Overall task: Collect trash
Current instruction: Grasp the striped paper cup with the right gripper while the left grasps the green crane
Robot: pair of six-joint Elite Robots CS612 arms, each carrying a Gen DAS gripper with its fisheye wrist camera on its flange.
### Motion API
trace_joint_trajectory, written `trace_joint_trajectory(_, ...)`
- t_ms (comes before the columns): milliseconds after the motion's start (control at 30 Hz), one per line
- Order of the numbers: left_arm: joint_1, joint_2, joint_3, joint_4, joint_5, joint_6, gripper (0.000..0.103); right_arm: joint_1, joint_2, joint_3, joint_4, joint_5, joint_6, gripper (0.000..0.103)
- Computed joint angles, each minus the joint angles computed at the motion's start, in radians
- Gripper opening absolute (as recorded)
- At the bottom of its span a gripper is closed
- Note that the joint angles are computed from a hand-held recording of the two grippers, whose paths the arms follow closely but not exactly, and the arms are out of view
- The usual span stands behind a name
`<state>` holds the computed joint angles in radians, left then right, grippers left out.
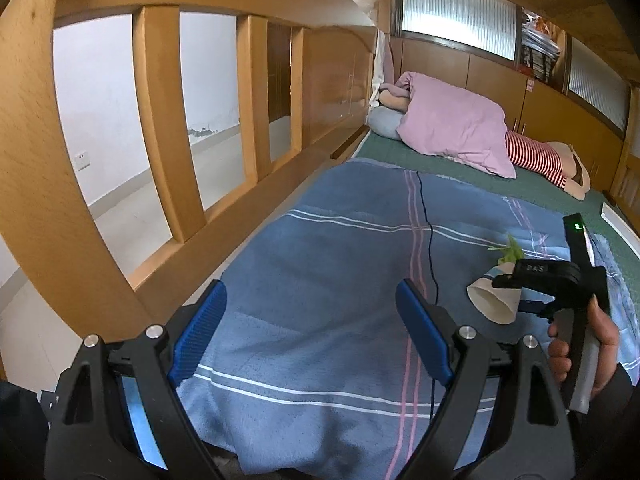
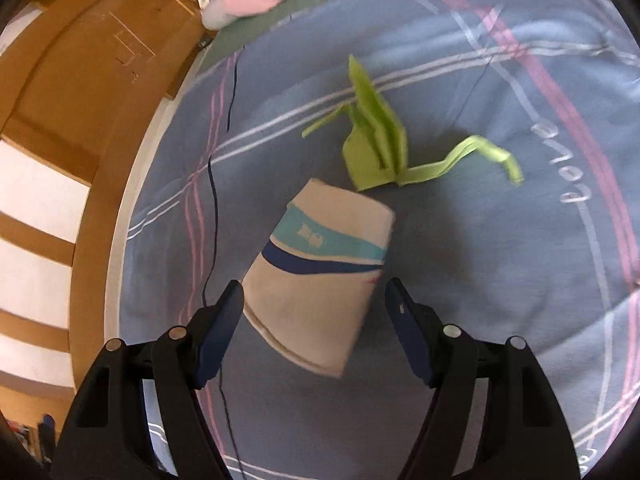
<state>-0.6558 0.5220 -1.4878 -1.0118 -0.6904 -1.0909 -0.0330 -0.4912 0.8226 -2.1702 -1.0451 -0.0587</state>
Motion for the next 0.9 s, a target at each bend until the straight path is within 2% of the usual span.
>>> trace_joint_trajectory(67, 0.002, 0.001, 0.000, 0.002, -0.007, -0.002, 0.086, 0.005, 0.013, -0.025, 0.031, -0.005, 0.001, 0.043)
trace_joint_trajectory(133, 0.002, 0.000, 0.001, 0.007, -0.011, -0.005, 0.086, 0.005, 0.013, -0.026, 0.029, -0.008, 0.023, 0.036)
trace_joint_trajectory(267, 0.000, -0.004, 0.009, -0.005, -0.013, 0.004, 0.086, 0.000, -0.013, 0.016, -0.010, -0.002, 0.019, 0.033)
trace_joint_trajectory(367, -0.002, -0.011, 0.031, -0.043, -0.015, 0.046, 0.086, -0.020, -0.053, 0.082, -0.061, 0.038, 0.017, 0.032)
trace_joint_trajectory(533, -0.007, -0.030, 0.101, -0.176, -0.053, 0.167, 0.086, -0.074, -0.132, 0.228, -0.206, 0.061, 0.054, 0.032)
trace_joint_trajectory(733, -0.003, -0.086, 0.279, -0.380, -0.154, 0.288, 0.086, -0.139, -0.208, 0.398, -0.435, -0.009, 0.134, 0.032)
trace_joint_trajectory(900, -0.001, -0.164, 0.515, -0.561, -0.173, 0.385, 0.087, -0.164, -0.227, 0.474, -0.561, -0.074, 0.179, 0.032)
